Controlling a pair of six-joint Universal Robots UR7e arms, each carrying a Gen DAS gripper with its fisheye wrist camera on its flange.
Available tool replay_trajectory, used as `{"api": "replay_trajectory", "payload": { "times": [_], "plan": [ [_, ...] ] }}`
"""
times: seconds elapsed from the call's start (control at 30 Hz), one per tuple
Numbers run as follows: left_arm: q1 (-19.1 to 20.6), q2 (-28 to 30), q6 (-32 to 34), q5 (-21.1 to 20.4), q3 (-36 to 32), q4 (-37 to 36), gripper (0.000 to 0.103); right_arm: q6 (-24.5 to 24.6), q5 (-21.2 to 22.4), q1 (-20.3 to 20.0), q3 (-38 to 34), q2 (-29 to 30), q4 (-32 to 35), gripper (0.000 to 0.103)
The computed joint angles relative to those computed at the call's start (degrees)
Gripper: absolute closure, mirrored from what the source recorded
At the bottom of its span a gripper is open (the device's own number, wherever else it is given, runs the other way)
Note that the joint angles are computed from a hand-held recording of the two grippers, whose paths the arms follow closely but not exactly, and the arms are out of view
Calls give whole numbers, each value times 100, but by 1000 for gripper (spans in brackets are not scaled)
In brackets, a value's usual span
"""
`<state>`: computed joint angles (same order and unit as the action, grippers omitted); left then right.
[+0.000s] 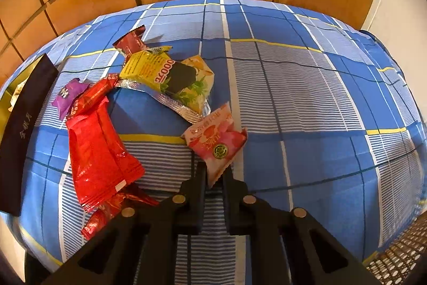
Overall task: Organize snacks
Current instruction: 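Carry the pink packet over the gold tray and open the right gripper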
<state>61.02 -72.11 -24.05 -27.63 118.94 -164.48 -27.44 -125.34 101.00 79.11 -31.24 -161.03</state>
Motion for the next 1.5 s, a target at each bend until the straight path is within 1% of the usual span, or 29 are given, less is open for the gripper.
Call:
{"api": "replay_trajectory", "payload": {
  "times": [0.03,0.1,0.13,0.17,0.2,0.23,0.3,0.37,0.43,0.5,0.57,0.6,0.63,0.67,0.7,0.77,0.8,0.83,0.87,1.0,1.1,1.2,1.27,1.33,1.37,1.43,1.5],
  "plan": [
    [-2,13,40,-37,8,-56,63,68,23,-6,-11,-20,85,91],
    [-15,26,115,-116,28,-106,63,231,44,-13,-15,-74,255,82],
    [-25,33,172,-154,43,-145,63,343,97,-22,-13,-124,404,63],
    [-32,40,235,-177,55,-192,63,411,145,-30,7,-175,501,39],
    [-41,46,282,-183,67,-231,63,443,144,-29,42,-225,538,31],
    [-45,50,327,-202,80,-277,63,404,136,-24,104,-280,493,26],
    [-33,43,290,-254,80,-266,63,330,29,-1,181,-350,375,26],
    [-36,27,256,-266,86,-261,63,139,-74,30,217,-385,249,23],
    [-53,10,259,-231,92,-245,63,10,-205,63,128,-335,230,23],
    [-71,-14,245,-205,103,-237,63,-95,-229,80,-56,-245,281,23],
    [-90,-35,220,-171,120,-239,63,-401,-330,133,-361,-35,368,23],
    [-90,-38,186,-168,120,-216,63,-472,-401,153,-543,76,521,24],
    [-88,-45,154,-175,118,-177,63,-429,-474,162,-717,174,723,26],
    [-88,-46,130,-176,115,-137,63,-274,-490,148,-900,269,930,29],
    [-90,-49,106,-174,113,-78,63,-161,-448,127,-992,312,1047,30],
    [-98,-46,131,-169,118,-86,63,83,-385,63,-1199,427,1312,52],
    [-96,-36,148,-154,115,-100,63,233,-203,16,-1221,416,1440,58],
    [-93,-34,139,-153,112,-92,63,263,-92,1,-1175,387,1440,70],
    [-81,-38,118,-179,103,-72,63,103,-199,36,-1089,393,1200,72],
    [-90,-28,178,-112,106,-99,63,-87,-296,81,-918,361,923,75],
    [-82,-56,178,-66,131,-150,63,-127,-230,102,-757,267,631,75],
    [-48,-112,79,-6,147,-88,63,-298,-196,183,-543,151,194,75],
    [-38,-156,35,18,169,-55,63,-343,-58,255,-460,75,79,75],
    [-34,-192,-5,65,207,-50,63,-557,-84,362,-433,94,-158,75],
    [-26,-213,-51,71,216,-21,63,-486,29,389,-455,71,-39,75],
    [-11,-244,-93,81,233,-8,63,-311,558,440,-422,-40,322,75],
    [-7,-284,-131,102,255,23,63,-399,826,556,-397,-18,532,75]
  ]
}}
